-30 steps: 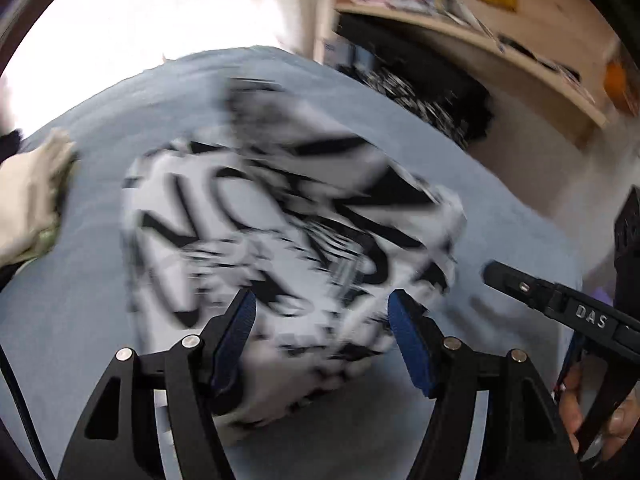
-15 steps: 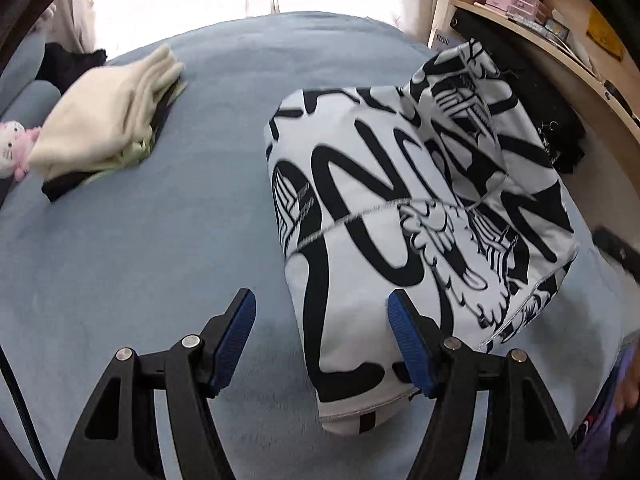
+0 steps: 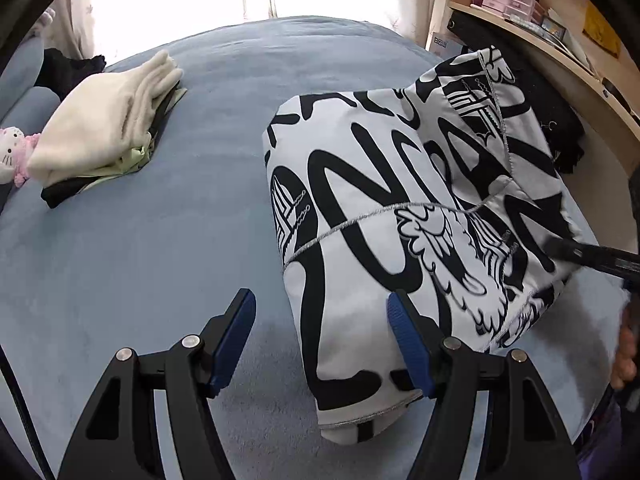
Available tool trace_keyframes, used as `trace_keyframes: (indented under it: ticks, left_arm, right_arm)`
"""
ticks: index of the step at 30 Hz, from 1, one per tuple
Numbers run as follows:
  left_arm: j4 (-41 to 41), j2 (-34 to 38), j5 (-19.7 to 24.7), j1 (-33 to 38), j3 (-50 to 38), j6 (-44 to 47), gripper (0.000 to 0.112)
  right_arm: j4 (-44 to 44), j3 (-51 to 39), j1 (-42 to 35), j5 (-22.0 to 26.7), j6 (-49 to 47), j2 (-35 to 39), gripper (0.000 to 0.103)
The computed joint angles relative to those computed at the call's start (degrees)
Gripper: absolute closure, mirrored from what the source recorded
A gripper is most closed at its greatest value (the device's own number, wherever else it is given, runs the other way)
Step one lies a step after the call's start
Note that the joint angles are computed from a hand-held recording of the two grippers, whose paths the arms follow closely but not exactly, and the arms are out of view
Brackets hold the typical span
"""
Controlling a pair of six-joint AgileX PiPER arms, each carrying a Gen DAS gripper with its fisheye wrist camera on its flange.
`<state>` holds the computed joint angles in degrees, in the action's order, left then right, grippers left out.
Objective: Fold large clothes
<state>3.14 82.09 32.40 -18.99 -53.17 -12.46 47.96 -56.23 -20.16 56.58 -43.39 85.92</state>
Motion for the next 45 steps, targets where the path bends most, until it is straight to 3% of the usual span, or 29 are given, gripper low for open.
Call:
trace_keyframes:
  ticks: [3,5,9,12,13,14,16,18,24,30,32,41,42,43,44,45]
  left_arm:
    - [0.80,-0.50,-0.25,0.73,-0.12,-0.42,0.045]
    - [-0.40,-0.17,-0.26,1.56,-0.36,0.69,0.045]
    - [-1.16,1.49,0.57,1.34,-0.93,1.27,0.045]
    - [2.90,1.13,0.17,-0.02,-0.58,-1.63,0.045]
    - [2.39,1.05,0.13,0.12,-0.71,-0.98,0.045]
    - [0.64,1.02,0.06,0.65,-0.93,0.58,0.045]
    - [-2.74,1.19,-0.01,1.55,-1.40,3.40,0.045]
    - [-4.85,1.54,-0.36,2.08,-1.97,5.18,0.045]
    - [-14.24,4.49,0.03,4.20,-5.86,13.93,0.045]
    - [-21.11,9.08,-0.23,7.00,-10.14,19.83,0.045]
    - [-24.23,10.74,0.74,8.20,-11.45,21.58,0.045]
    - [-38.91,15.33,2.22,11.54,-12.21,33.33,0.045]
    - [-38.98,15.32,1.88,11.44,-12.08,33.27,0.045]
    - [-38.65,15.44,1.49,11.20,-12.15,32.82,0.045]
    - [-38.24,15.48,1.40,11.01,-12.33,32.39,0.045]
    - [-37.44,15.56,1.40,10.68,-12.67,31.64,0.045]
  right_arm:
    - [4.35,1.33,-4.14,7.03,-1.41,-2.10,0.088]
    - [7.27,2.32,-9.03,9.18,-1.16,0.76,0.089]
    - [7.93,4.23,-12.91,7.51,0.78,9.66,0.088]
    - [6.99,3.87,-12.30,7.36,0.66,6.90,0.085]
    - [4.46,3.27,-10.30,4.94,2.31,4.03,0.082]
    - [2.58,2.77,-8.57,2.48,3.43,2.00,0.079]
    - [1.13,1.68,-5.73,-1.62,3.68,-0.36,0.063]
    - [1.15,-1.15,-4.45,-2.18,4.78,0.55,0.055]
    - [-3.55,-12.15,1.75,-8.09,12.60,10.34,0.054]
    - [-5.82,-21.41,2.79,-6.57,15.90,20.06,0.054]
    - [-4.17,-23.36,1.27,-4.07,16.44,22.04,0.054]
    - [0.68,-22.08,-1.40,-1.39,12.04,23.76,0.054]
    - [0.65,-22.38,-1.06,-1.76,12.41,24.05,0.054]
    - [0.97,-22.28,-0.46,-2.92,12.45,24.09,0.062]
    - [0.84,-22.39,0.05,-3.51,12.63,24.02,0.074]
    - [0.68,-22.85,0.77,-3.72,12.29,24.03,0.095]
